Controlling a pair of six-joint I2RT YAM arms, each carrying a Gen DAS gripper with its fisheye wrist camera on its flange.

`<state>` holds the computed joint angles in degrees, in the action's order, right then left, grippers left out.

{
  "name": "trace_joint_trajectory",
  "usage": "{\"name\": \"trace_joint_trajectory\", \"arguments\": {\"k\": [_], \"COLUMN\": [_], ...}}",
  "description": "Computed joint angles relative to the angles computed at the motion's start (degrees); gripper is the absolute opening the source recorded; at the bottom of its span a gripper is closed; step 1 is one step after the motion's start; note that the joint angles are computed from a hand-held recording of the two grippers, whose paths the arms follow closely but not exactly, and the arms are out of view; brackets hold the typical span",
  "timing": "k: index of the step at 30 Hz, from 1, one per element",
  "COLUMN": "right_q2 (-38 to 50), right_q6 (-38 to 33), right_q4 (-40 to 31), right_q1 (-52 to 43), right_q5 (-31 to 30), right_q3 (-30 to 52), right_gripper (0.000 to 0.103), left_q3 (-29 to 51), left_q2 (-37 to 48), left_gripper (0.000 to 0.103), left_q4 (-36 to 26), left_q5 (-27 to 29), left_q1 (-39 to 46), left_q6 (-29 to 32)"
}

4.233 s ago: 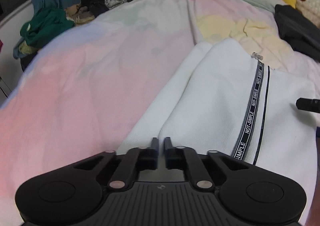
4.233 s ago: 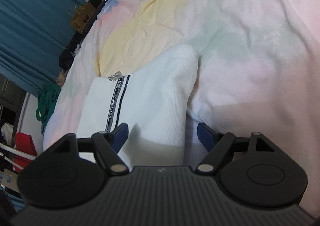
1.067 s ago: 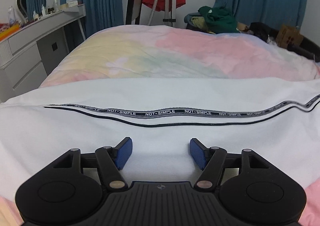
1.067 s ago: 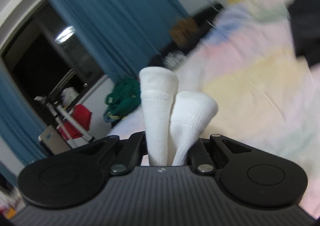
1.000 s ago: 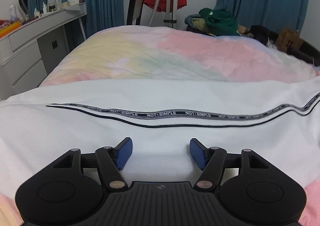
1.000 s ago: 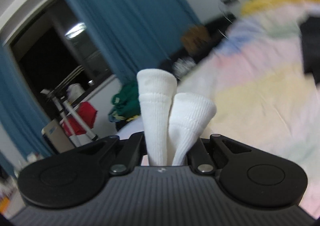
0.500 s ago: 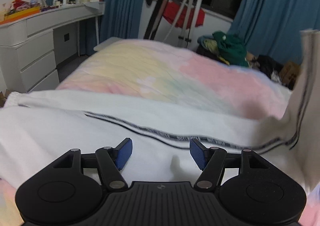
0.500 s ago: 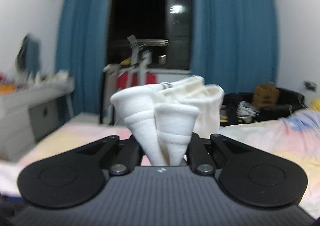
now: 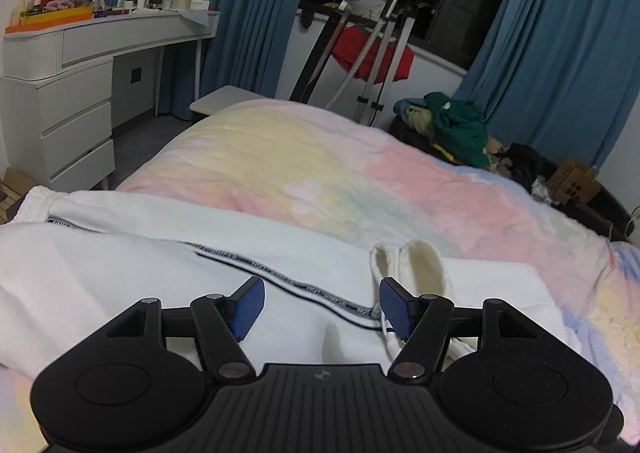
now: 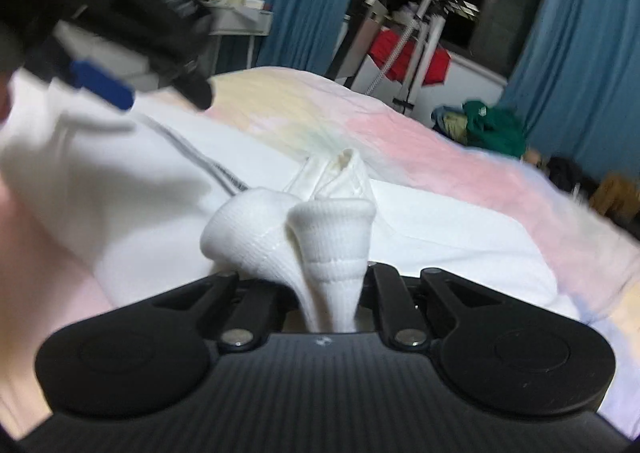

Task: Fold clothes
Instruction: 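Carry the cuffs toward the waistband with the right gripper and release them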

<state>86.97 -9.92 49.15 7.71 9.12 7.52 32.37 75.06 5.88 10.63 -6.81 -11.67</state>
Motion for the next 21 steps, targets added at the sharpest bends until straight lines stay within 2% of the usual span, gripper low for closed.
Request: {"name": "trace_joint_trajectory", "arguments": {"k": [1, 3, 8, 10, 11, 13, 15, 17, 20, 21], "right_q2": [-2.11, -5.90, -0.63, -1.33, -3.63, -12.06, -18.42, -23.16, -30.70, -33.70], "right_q6": [0.88, 1.51, 2.08, 2.37, 2.43, 4.02, 4.99, 5.10, 0.36, -2.01], "right_q4": [-2.53, -6.28, 0.62, 0.80, -2.38, -14.21, -26.67, -36.53, -51.46, -53.65], "right_q1": [-0.55, 2.46, 5.93, 5.03, 3.74, 1.04, -3.64, -8.53, -15.07, -17.61], "right_q5": [-0.51, 2.23, 2.72, 1.06, -0.75, -5.82, -14.92, -23.53, -34.33, -36.29], "right_q3": [0.27, 0.60, -2.24, -3.12, -2.66, -0.95, 1.99, 4.09, 6.84, 6.45], "right_gripper": [0.010, 0.011, 0.011, 0.012, 0.014, 0.022, 0.053, 0.075, 0.078, 0.078], "left_q3": [-0.04, -0.17, 0.06, 0.18, 0.25, 0.14, -0.12, -0.46, -0.89, -1.14], "left_q2": [-0.05, -0.20, 0.84, 1.67, 2.09, 2.90, 3.51, 4.04, 4.86, 5.00], "left_gripper": [0.066, 0.066, 0.066, 0.066, 0.067, 0.068, 0.069, 0.069, 0.069, 0.069], "left_q4": [0.30, 0.82, 0.97, 1.61, 1.89, 2.72, 3.48, 4.23, 5.44, 5.95], "left_q5": [0.21, 0.64, 2.17, 3.83, 4.69, 6.05, 6.48, 5.99, 5.63, 5.25], "left_q1": [0.18, 0.67, 1.14, 1.47, 1.61, 1.60, 1.08, 0.21, -1.14, -1.79], "left_q6": [-0.15, -0.41, -0.84, -1.35, -1.69, -2.36, -2.59, -2.45, -2.39, -2.16]}}
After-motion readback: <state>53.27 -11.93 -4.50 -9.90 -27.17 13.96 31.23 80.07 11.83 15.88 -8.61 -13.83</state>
